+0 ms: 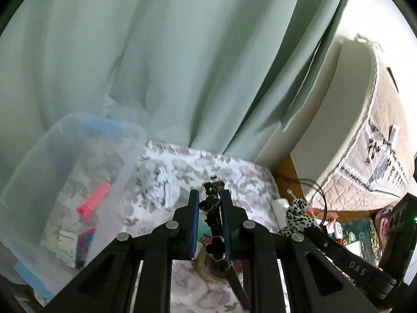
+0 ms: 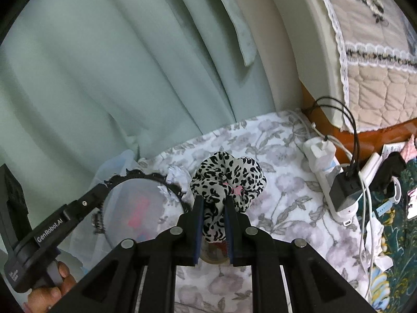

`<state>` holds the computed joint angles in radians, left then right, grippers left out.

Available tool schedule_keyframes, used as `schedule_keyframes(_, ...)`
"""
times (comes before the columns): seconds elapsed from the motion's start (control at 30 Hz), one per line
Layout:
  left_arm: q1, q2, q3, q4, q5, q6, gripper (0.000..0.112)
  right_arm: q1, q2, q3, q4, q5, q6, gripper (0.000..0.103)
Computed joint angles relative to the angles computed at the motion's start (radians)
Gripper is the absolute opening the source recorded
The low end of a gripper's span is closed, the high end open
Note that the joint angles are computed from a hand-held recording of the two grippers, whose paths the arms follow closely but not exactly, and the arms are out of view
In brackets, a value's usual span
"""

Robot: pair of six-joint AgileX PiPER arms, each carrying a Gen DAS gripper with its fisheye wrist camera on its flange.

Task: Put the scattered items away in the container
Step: 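Carry the headband and scrunchie with both tools over the clear box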

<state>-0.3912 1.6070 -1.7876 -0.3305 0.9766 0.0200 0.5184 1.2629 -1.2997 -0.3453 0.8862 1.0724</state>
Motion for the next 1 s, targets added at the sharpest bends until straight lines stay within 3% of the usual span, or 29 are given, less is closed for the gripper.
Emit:
schedule_keyframes(0.57,0.239,-0.069,-0.04,-0.168,0.027,0.128,0.016,0.189,0.107,-0.219,-0.159,0.105,0.055,0.016)
schedule_keyframes(1.0,0.451,-0.049,-0.082,-0.303,0.074,0.193,0.016,0.268,0.292,-0.488,-0.148,0.165,-0.058,0.016)
